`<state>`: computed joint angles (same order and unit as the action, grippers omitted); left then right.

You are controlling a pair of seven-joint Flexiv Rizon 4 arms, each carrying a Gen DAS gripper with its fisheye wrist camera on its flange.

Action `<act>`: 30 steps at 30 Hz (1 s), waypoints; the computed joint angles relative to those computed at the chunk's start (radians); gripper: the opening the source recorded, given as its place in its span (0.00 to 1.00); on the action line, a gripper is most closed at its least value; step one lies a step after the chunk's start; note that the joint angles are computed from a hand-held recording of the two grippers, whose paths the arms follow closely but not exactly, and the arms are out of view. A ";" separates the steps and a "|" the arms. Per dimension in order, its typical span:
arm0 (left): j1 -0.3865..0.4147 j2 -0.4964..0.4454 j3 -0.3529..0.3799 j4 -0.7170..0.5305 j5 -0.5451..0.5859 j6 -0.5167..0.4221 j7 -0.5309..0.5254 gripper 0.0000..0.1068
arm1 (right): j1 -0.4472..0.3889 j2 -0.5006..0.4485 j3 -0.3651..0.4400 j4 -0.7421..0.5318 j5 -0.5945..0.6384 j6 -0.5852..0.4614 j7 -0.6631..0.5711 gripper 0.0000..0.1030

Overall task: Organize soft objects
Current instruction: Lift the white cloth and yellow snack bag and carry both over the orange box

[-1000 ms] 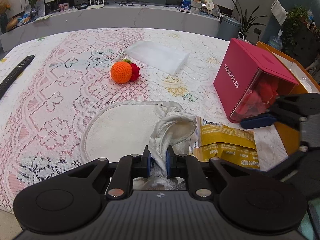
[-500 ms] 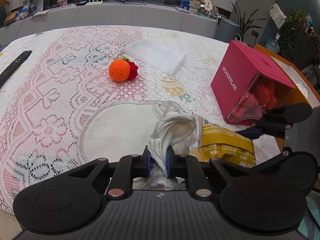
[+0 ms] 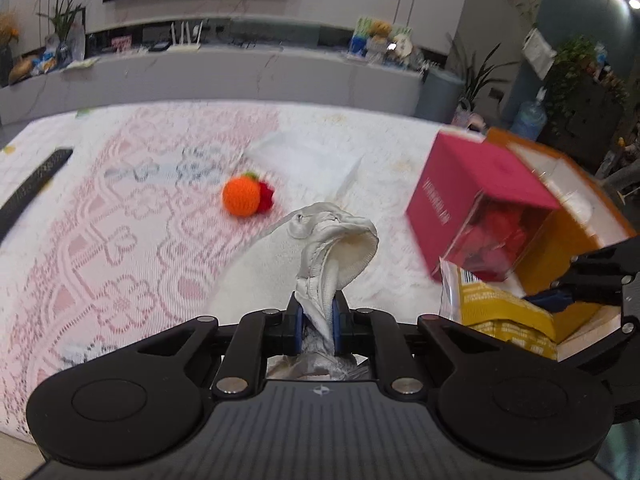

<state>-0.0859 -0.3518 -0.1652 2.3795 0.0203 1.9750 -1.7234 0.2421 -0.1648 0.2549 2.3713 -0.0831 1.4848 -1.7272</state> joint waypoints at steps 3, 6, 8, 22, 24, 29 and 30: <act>0.004 0.053 -0.007 0.026 0.017 0.002 -0.003 0.14 | -0.036 0.062 0.047 -0.007 0.115 -0.061 -0.049 0.54; -0.033 0.106 0.016 0.038 0.012 -0.007 0.017 0.14 | -0.031 0.133 0.042 -0.006 0.221 -0.117 -0.105 0.54; -0.056 0.142 0.022 0.036 0.012 -0.018 0.036 0.14 | -0.018 0.180 0.019 0.007 0.238 -0.140 -0.106 0.54; -0.200 0.112 -0.048 -0.216 -0.002 -0.190 0.258 0.14 | -0.034 0.420 -0.166 0.047 0.214 -0.230 -0.066 0.54; -0.277 0.075 0.007 -0.275 -0.011 -0.204 0.299 0.14 | -0.060 0.417 -0.185 0.032 0.198 -0.237 -0.057 0.54; -0.345 -0.018 0.018 -0.411 -0.034 -0.239 0.385 0.14 | -0.143 0.360 -0.213 -0.003 0.129 -0.218 -0.021 0.54; -0.342 -0.037 0.006 -0.436 -0.037 -0.247 0.405 0.14 | -0.159 0.339 -0.217 -0.014 0.112 -0.213 -0.010 0.54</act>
